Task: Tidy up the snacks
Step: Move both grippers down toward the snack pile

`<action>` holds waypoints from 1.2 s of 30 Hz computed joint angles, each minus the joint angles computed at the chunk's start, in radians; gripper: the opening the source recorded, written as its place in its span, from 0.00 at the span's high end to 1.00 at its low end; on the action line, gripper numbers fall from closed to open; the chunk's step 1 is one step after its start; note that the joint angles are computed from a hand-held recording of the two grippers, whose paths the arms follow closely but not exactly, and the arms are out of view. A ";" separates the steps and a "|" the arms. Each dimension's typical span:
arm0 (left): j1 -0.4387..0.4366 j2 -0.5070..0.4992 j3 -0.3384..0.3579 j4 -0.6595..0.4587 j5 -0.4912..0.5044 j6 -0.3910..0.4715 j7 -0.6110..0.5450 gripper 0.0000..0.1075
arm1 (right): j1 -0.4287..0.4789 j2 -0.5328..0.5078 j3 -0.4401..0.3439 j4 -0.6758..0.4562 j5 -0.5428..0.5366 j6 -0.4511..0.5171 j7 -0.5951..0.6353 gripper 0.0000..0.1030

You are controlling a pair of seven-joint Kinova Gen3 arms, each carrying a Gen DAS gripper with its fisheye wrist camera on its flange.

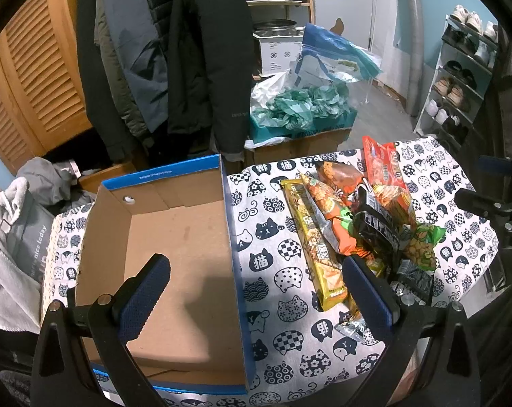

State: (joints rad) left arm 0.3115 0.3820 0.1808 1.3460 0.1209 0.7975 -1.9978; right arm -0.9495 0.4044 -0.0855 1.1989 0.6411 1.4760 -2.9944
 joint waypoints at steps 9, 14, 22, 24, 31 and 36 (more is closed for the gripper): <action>0.005 0.016 -0.005 -0.023 -0.010 0.022 0.009 0.04 | 0.005 -0.010 -0.003 0.015 -0.003 -0.018 0.000 0.03; 0.020 0.039 -0.009 -0.041 -0.026 0.033 0.018 0.04 | 0.021 -0.040 -0.013 0.046 -0.021 -0.041 -0.018 0.03; 0.045 0.117 -0.010 -0.136 -0.037 0.132 0.046 0.07 | 0.063 -0.087 -0.022 0.128 -0.048 -0.035 -0.074 0.03; 0.054 0.138 -0.011 -0.164 -0.039 0.162 0.053 0.07 | 0.081 -0.103 -0.030 0.157 -0.062 -0.040 -0.095 0.03; 0.092 0.180 -0.013 -0.210 -0.060 0.184 0.062 0.07 | 0.135 -0.144 -0.063 0.255 -0.105 -0.118 -0.129 0.03; 0.115 0.219 -0.015 -0.258 -0.071 0.224 0.051 0.07 | 0.177 -0.148 -0.078 0.306 -0.136 -0.257 -0.086 0.03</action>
